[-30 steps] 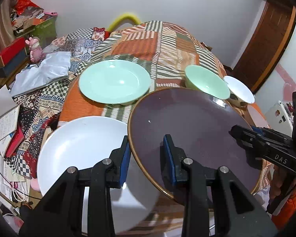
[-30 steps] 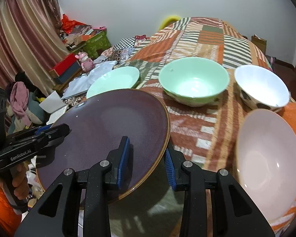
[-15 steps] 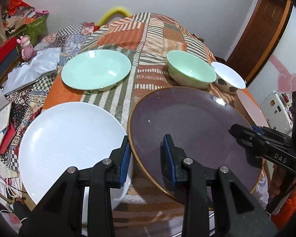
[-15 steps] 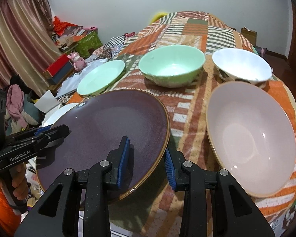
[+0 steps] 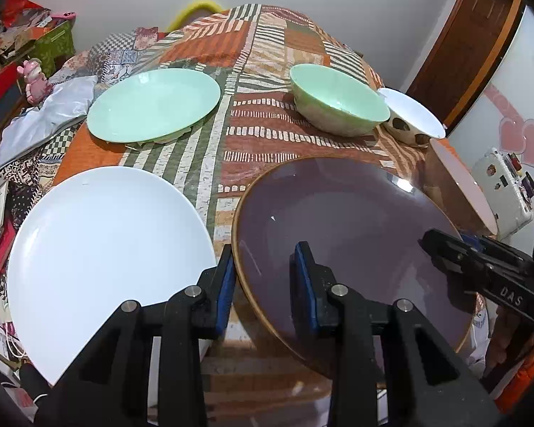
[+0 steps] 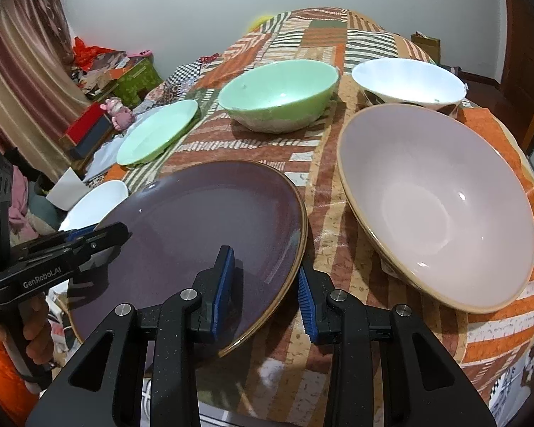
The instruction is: Organize plates and bowls
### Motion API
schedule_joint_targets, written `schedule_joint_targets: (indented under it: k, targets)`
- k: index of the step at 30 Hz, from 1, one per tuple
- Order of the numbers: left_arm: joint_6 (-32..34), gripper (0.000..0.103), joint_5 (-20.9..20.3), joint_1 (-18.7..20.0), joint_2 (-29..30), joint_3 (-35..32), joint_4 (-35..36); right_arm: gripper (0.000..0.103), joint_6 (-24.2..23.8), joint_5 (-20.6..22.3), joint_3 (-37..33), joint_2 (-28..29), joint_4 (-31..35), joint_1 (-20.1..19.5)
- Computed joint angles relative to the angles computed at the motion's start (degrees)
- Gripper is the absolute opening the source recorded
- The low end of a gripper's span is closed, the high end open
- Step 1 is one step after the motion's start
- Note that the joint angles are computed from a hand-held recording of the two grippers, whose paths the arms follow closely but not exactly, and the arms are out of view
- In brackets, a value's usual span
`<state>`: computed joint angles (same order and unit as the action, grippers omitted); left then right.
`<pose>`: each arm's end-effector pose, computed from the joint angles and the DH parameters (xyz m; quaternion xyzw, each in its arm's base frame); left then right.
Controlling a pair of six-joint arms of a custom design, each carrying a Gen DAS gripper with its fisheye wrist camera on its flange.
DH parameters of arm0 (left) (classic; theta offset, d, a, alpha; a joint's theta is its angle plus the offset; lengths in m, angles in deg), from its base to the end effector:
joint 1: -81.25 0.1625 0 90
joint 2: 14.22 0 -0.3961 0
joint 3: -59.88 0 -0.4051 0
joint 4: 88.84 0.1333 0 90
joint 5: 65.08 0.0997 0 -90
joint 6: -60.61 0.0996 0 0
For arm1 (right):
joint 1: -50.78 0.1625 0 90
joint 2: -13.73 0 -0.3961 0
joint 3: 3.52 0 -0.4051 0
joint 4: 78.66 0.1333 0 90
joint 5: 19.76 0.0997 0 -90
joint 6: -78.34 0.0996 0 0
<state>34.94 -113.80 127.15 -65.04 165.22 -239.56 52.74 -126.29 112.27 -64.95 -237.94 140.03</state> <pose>-0.2695 -0.5640 0.0760 0.1308 0.9254 -0.2428 0.2598 0.0979 -0.5374 0.2787 0.1657 -0.9372 0.2355 0.1970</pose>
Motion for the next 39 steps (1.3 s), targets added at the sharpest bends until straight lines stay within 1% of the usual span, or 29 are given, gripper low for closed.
schedule_joint_targets:
  k: [8,12,16,22,30,32,34,36,37,38,39]
  targets:
    - [1.7,0.033,-0.6,1.2,2.4,-2.4,-0.1,0.031,2.5,-0.2,0.0,0.4,-1.1,-0.9]
    - [1.8,0.033,-0.9,1.8,3.5,-3.6,0.4,0.031,2.8,-0.3,0.2,0.4,-1.3,-0.9]
    - [1.7,0.033,-0.8,2.1,4.2,-4.3,0.7,0.031,2.0,-0.7,0.3,0.3,-1.3,-0.7]
    - [2.2,0.033,1.1,1.1,3.9,-3.5,0.9,0.031,0.6,-1.8,0.5,-0.1,-1.4,-0.1]
    - [0.2,0.035,3.4,-0.8,1.0,-0.5,0.6,0.031,-1.7,-2.7,1.7,-2.5,-2.0,0.7]
    - [0.0,0.037,4.3,-1.4,0.1,0.4,0.1,0.031,-2.1,-2.4,1.9,-3.0,-2.1,1.1]
    - [-0.2,0.043,5.6,-2.3,-1.0,1.7,-1.0,0.031,-2.3,-1.7,1.9,-3.3,-2.1,1.6]
    - [-0.4,0.045,7.4,-3.3,-2.1,3.0,-2.0,0.033,-2.9,-1.0,1.9,-3.4,-2.2,2.1]
    - [-0.5,0.048,8.5,-3.9,-2.9,3.8,-2.5,0.036,-3.2,-0.8,1.9,-3.4,-2.3,2.6]
    - [-0.5,0.051,9.2,-4.2,-3.4,4.3,-3.0,0.041,-3.4,-0.5,1.9,-3.3,-2.4,2.9]
    - [-0.7,0.057,10.4,-4.8,-4.2,5.2,-3.8,0.045,-3.8,0.2,1.7,-3.2,-2.3,3.3]
